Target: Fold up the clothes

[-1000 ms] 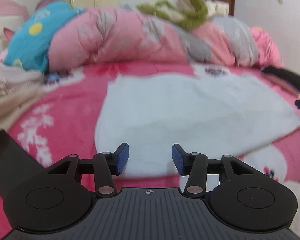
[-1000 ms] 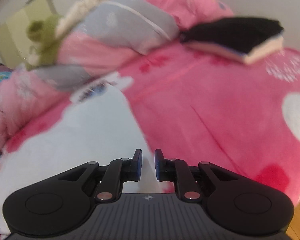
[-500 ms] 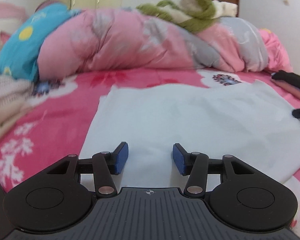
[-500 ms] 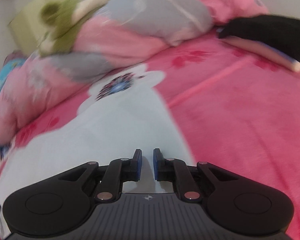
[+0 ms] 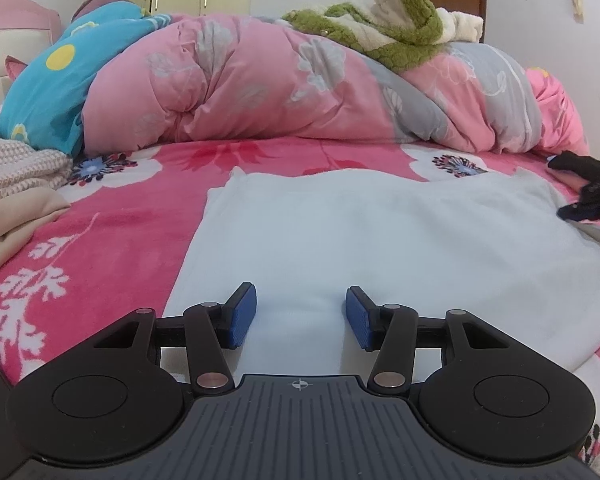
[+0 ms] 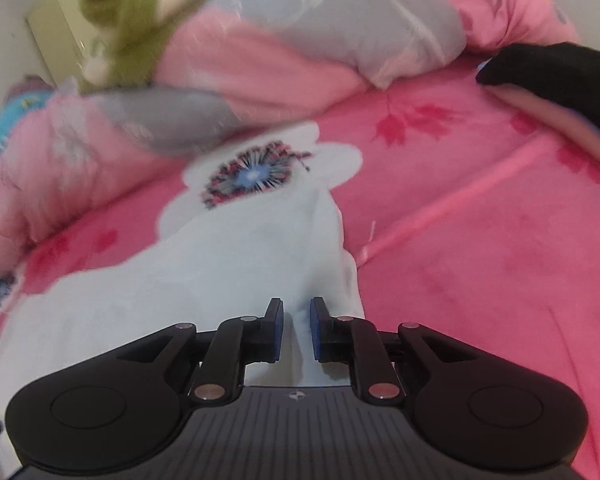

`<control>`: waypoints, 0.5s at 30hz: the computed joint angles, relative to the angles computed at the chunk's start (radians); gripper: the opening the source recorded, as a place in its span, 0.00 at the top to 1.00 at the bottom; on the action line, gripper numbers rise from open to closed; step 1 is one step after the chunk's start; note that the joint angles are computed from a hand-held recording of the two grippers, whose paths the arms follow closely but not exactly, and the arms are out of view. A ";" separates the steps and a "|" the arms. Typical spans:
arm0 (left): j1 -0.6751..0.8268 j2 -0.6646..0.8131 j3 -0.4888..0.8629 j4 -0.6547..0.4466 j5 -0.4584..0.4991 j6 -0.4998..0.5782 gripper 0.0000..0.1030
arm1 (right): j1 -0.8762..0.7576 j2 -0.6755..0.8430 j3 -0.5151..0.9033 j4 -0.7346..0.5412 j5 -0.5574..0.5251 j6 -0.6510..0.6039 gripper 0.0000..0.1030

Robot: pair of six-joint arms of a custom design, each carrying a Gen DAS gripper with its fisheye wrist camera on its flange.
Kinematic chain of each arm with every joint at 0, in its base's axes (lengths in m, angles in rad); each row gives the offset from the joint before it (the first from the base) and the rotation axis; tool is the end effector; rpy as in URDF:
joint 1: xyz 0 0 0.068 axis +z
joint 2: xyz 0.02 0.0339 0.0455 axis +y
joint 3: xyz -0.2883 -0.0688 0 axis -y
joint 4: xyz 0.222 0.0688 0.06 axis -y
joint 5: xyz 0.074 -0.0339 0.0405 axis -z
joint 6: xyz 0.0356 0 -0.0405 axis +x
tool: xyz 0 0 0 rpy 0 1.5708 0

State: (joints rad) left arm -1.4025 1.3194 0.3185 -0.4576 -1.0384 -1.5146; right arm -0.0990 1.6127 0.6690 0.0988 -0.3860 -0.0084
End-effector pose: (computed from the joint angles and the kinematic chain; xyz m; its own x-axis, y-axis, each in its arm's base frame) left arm 0.0518 -0.1219 0.1467 -0.4928 -0.1249 -0.8611 -0.1390 0.9882 -0.0638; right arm 0.2819 -0.0145 0.1770 -0.7429 0.0660 -0.6661 -0.1634 0.9472 0.2760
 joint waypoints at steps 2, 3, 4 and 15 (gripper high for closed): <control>0.003 -0.012 -0.007 0.009 0.001 0.010 0.52 | 0.002 0.060 0.067 0.000 0.060 0.031 0.86; 0.004 -0.018 -0.011 0.013 0.001 0.014 0.52 | 0.000 0.072 0.090 0.005 0.107 0.053 0.85; 0.003 -0.024 -0.015 0.016 -0.001 0.016 0.52 | -0.003 0.076 0.108 0.010 0.155 0.074 0.85; 0.011 -0.028 -0.026 0.045 -0.007 0.037 0.50 | -0.057 -0.062 0.080 -0.115 -0.070 0.008 0.85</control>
State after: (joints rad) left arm -1.3915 1.2910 0.2927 -0.4123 -1.0450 -1.4771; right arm -0.1563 1.5505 0.7493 -0.0166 -0.4557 -0.0003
